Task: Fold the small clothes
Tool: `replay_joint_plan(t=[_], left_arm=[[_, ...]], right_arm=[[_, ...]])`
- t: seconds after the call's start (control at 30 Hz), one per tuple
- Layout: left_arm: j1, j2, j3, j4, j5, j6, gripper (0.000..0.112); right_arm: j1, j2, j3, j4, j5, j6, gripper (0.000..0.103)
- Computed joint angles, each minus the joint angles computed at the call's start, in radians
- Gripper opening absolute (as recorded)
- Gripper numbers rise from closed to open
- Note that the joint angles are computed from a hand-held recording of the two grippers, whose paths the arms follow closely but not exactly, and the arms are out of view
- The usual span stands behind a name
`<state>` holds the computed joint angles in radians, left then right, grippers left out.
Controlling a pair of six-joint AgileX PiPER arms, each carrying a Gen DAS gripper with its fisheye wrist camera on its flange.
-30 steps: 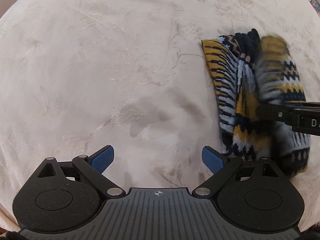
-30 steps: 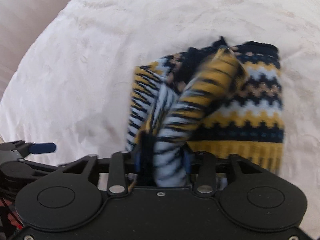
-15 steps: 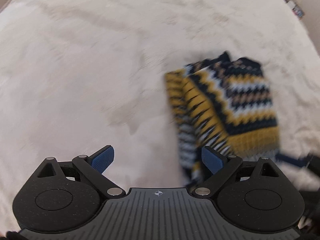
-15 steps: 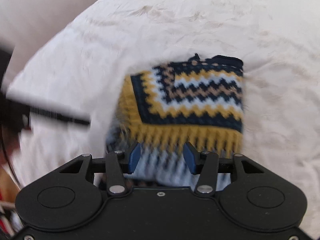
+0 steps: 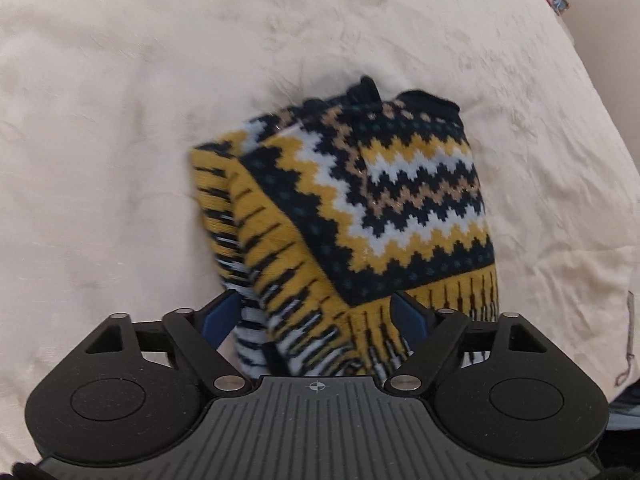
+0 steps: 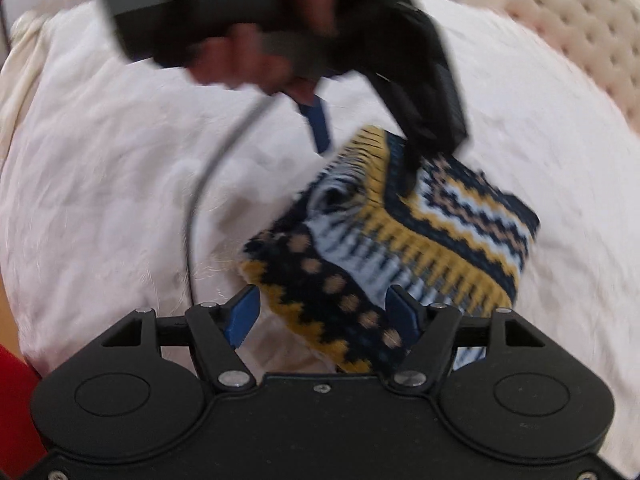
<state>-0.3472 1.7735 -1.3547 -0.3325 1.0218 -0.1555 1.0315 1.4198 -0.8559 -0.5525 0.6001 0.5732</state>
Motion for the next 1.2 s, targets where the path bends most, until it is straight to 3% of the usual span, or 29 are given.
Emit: replay_joint_plan(t=[0.2, 0.27, 0.3, 0.33, 0.37, 0.4, 0.57, 0.73, 0.9, 1.03, 1.07, 1.2], left_arm=[[0.004, 0.035, -0.007, -0.030, -0.021, 0.020, 0.055], [-0.006, 0.036, -0.003, -0.002, -0.035, 0.011, 0.031], [-0.009, 0.028, 0.011, 0.006, -0.055, 0.011, 0.025], [-0.009, 0.015, 0.026, 0.012, -0.072, 0.012, 0.018], [-0.007, -0.001, 0.041, 0.012, -0.086, 0.015, 0.017], [-0.008, -0.021, 0.055, 0.020, -0.099, 0.011, 0.016], [-0.030, -0.144, 0.111, 0.093, -0.175, -0.009, 0.009], [-0.030, -0.096, 0.111, 0.130, -0.172, -0.063, 0.009], [-0.054, -0.024, 0.113, 0.161, -0.191, -0.137, 0.016], [-0.065, -0.031, 0.130, 0.214, -0.207, -0.201, 0.045], [-0.063, -0.035, 0.139, 0.223, -0.212, -0.208, 0.051], [-0.025, -0.061, 0.180, 0.169, -0.233, -0.180, 0.055]], right_arm=[[0.043, 0.087, -0.020, -0.111, -0.015, 0.001, 0.071], [0.047, 0.101, -0.024, -0.127, -0.016, 0.002, 0.060], [0.043, 0.102, -0.025, -0.124, -0.020, 0.002, 0.057], [0.043, 0.099, -0.029, -0.114, -0.013, 0.010, 0.045], [0.026, 0.095, -0.033, -0.086, -0.019, 0.008, 0.029], [0.002, 0.084, -0.034, -0.041, -0.033, -0.007, 0.019], [-0.047, 0.006, -0.036, 0.035, -0.073, 0.003, 0.016], [-0.064, 0.054, -0.087, 0.170, -0.086, -0.113, 0.017], [-0.102, 0.196, -0.146, 0.412, -0.084, -0.344, 0.032], [-0.136, 0.142, -0.096, 0.575, -0.130, -0.487, 0.062], [-0.145, 0.131, -0.087, 0.614, -0.132, -0.522, 0.064], [-0.163, 0.068, -0.045, 0.651, -0.112, -0.525, 0.064]])
